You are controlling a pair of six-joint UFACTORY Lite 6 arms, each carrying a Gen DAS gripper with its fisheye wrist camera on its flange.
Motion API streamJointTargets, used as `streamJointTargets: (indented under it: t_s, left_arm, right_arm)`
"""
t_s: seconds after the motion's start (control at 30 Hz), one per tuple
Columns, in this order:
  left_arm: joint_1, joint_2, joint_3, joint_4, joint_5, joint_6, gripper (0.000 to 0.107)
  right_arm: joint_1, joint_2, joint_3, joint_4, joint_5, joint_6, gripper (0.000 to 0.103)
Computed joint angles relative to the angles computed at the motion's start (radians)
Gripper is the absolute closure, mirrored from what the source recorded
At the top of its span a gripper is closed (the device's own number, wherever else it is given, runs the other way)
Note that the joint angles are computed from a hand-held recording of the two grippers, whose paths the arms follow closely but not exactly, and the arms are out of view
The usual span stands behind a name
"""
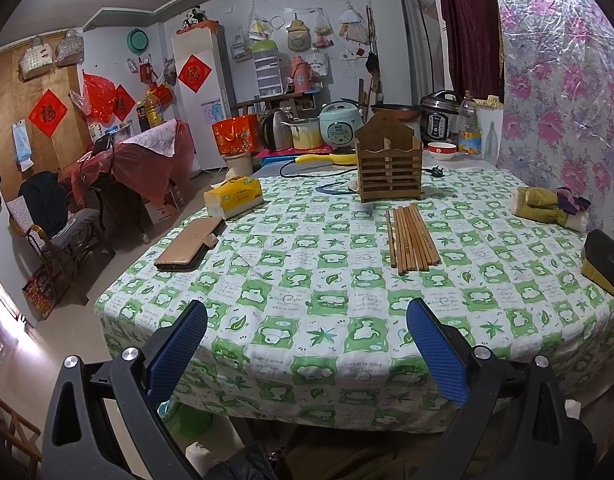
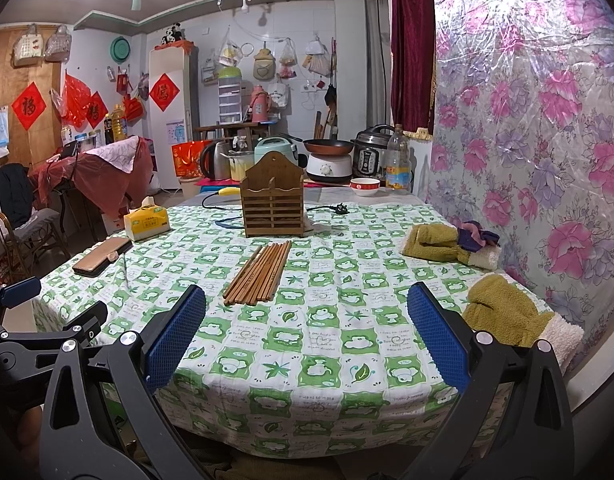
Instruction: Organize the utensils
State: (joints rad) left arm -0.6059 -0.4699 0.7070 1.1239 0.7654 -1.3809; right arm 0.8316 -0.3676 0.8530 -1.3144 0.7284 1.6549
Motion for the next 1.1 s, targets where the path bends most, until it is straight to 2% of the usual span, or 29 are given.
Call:
streamJointTargets:
  t_s: [0.73,0.87,1.0,1.1]
  left_arm:
    - [0.005,-0.003,-0.001,-0.01,-0.003,0.014,0.009]
    - [0.054,-0.001,-0.03,-0.01,-0.05,0.022,0.009]
    - [0.134,0.057,-0.03,-0.022,-0.125,0.048,0.009]
    - [0.195,0.171,-0.003,0.003,-0.196,0.046,0.009]
  right_arm:
    - [-0.023,-0.003,-0.001,0.005,-0.021,-0.014,0.006]
    - [-0.022,0.006,0.004,0.027,-0.026,-0.023,0.006]
    - [-0.092,0.036,-0.005,0.038,-0.098,-0.011,0.006]
    - [-0.193,0.075,-0.003,0.056,-0.174,-0.029,0.006]
